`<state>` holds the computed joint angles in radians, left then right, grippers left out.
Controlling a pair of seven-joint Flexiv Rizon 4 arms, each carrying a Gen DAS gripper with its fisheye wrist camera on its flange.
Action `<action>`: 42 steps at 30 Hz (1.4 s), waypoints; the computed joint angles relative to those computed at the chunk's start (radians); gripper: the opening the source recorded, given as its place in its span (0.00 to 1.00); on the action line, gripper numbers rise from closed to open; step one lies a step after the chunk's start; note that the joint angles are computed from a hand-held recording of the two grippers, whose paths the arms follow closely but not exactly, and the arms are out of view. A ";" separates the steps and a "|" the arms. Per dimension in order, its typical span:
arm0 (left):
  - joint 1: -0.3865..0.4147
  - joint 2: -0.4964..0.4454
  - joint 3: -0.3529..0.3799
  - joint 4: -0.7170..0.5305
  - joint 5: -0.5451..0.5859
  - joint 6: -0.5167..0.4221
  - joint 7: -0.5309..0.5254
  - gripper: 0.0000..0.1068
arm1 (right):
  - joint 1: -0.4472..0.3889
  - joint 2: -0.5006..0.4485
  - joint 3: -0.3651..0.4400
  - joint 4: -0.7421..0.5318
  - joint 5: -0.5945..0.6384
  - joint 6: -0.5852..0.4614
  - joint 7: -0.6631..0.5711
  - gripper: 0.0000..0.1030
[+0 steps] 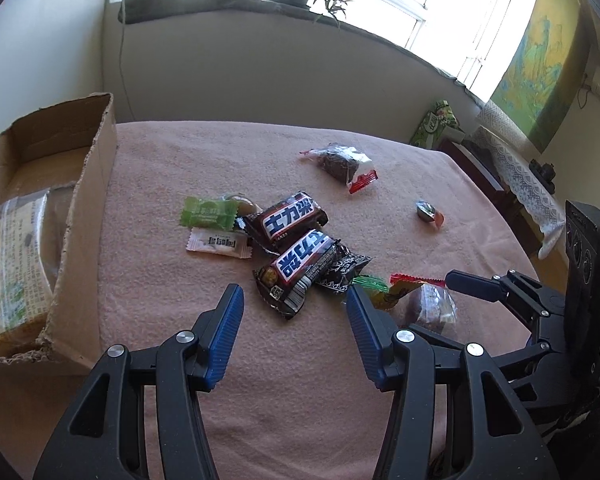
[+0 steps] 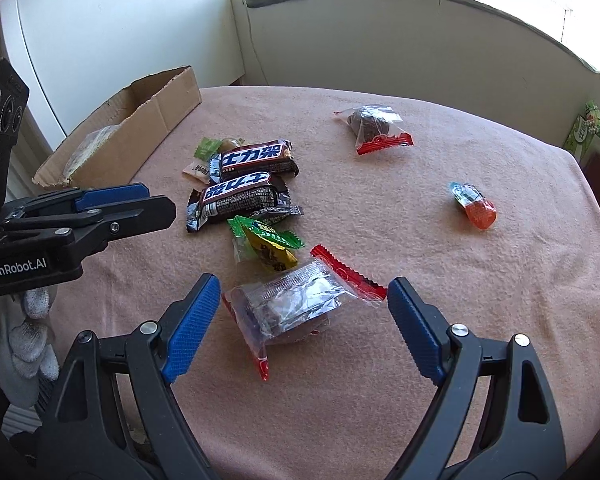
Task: Organize snacks
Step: 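Move both grippers back over the snack pile, then grasp a Snickers bar with the left gripper while the right grasps the red-trimmed bag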
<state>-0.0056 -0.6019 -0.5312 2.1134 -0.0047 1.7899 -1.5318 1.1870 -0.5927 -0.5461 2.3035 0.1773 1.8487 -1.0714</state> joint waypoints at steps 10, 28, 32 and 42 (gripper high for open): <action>-0.011 -0.061 -0.012 -0.092 -0.046 -0.098 0.105 0.46 | -0.057 0.014 0.041 0.012 0.006 0.024 -0.026 0.81; -0.160 -0.076 0.123 -0.153 -0.131 -0.129 0.198 0.26 | -0.105 0.022 0.063 0.003 0.003 0.010 -0.047 0.80; -0.132 -0.076 0.093 -0.134 -0.138 -0.111 0.192 0.26 | -0.092 0.019 0.048 0.006 -0.004 0.007 -0.052 0.76; -0.071 -0.056 0.040 -0.073 -0.110 -0.055 0.136 0.25 | -0.137 0.046 0.094 0.008 -0.009 0.008 -0.056 0.40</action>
